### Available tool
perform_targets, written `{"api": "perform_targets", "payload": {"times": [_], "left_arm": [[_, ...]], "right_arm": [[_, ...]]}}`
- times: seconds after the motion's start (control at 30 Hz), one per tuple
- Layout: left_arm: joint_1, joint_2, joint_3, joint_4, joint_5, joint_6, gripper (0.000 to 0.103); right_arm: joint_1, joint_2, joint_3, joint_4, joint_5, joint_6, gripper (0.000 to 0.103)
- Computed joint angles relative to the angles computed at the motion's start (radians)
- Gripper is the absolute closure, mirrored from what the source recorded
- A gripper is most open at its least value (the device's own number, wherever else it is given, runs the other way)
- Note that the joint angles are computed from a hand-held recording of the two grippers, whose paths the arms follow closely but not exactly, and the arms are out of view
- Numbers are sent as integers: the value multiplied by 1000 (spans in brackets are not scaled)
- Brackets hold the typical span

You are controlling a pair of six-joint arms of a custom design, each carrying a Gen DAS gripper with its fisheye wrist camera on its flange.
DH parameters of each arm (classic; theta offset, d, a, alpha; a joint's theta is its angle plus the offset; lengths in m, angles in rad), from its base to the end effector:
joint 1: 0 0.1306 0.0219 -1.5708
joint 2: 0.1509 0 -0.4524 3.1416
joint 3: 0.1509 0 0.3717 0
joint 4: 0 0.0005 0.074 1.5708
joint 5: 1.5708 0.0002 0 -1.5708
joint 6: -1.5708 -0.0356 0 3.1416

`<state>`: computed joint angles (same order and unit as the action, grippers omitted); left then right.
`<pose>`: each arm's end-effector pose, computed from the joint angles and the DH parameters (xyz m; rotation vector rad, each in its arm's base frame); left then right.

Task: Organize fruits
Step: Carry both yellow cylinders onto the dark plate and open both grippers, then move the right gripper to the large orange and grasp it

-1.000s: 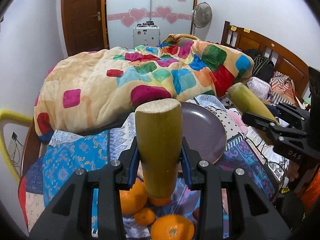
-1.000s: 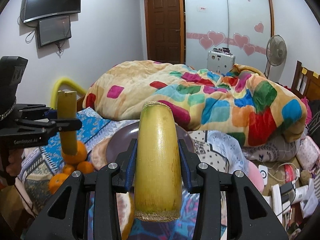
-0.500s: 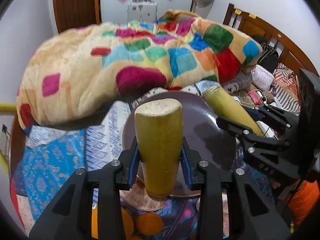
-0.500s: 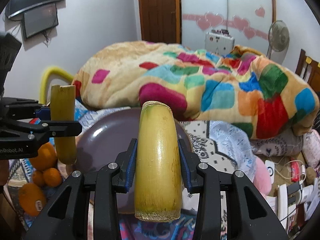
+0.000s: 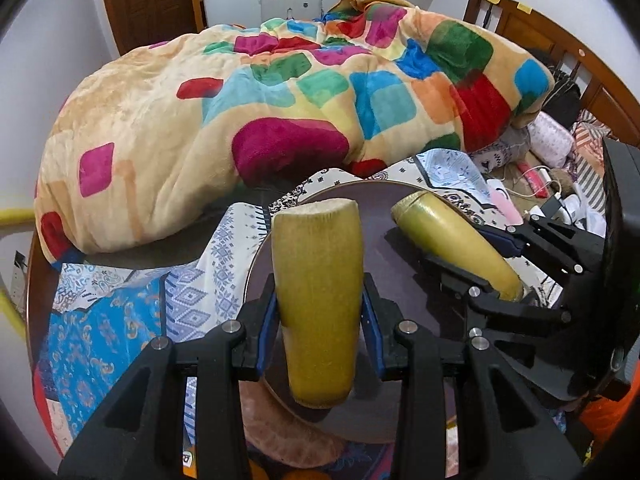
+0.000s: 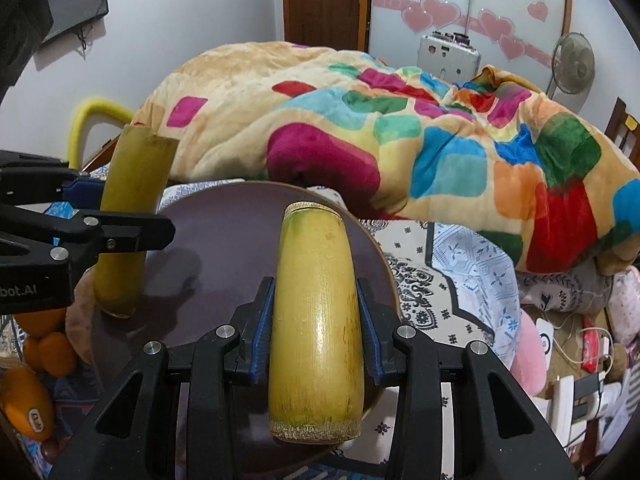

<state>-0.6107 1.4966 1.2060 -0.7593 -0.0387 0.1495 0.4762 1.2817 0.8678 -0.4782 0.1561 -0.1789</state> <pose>0.3831 -0.2671 0.3800 0.5892 2.5691 -0.2133 0.3301 0.1635 0.3441 -0.2959 2.4324 0.0968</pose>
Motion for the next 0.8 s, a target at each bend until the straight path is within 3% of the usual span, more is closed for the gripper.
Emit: {"api": "perform_targets", "payload": {"times": [0.27,0.4,0.57,0.8], "left_arm": [[9,-7,-12,33,-23,-5,64],[22,-36,-23,33,-22,0,63],[36,-107,-63,46,-15,13,56],[17,-237,-138,47,-95,-15,49]], "right_arm": [[6,2,5,-7,9,1,66],[25,-32,5,-6,54,-3,52],[57,-80,9,-17,98,-20,52],[150,-170,12,-53,194,-69,52]]}}
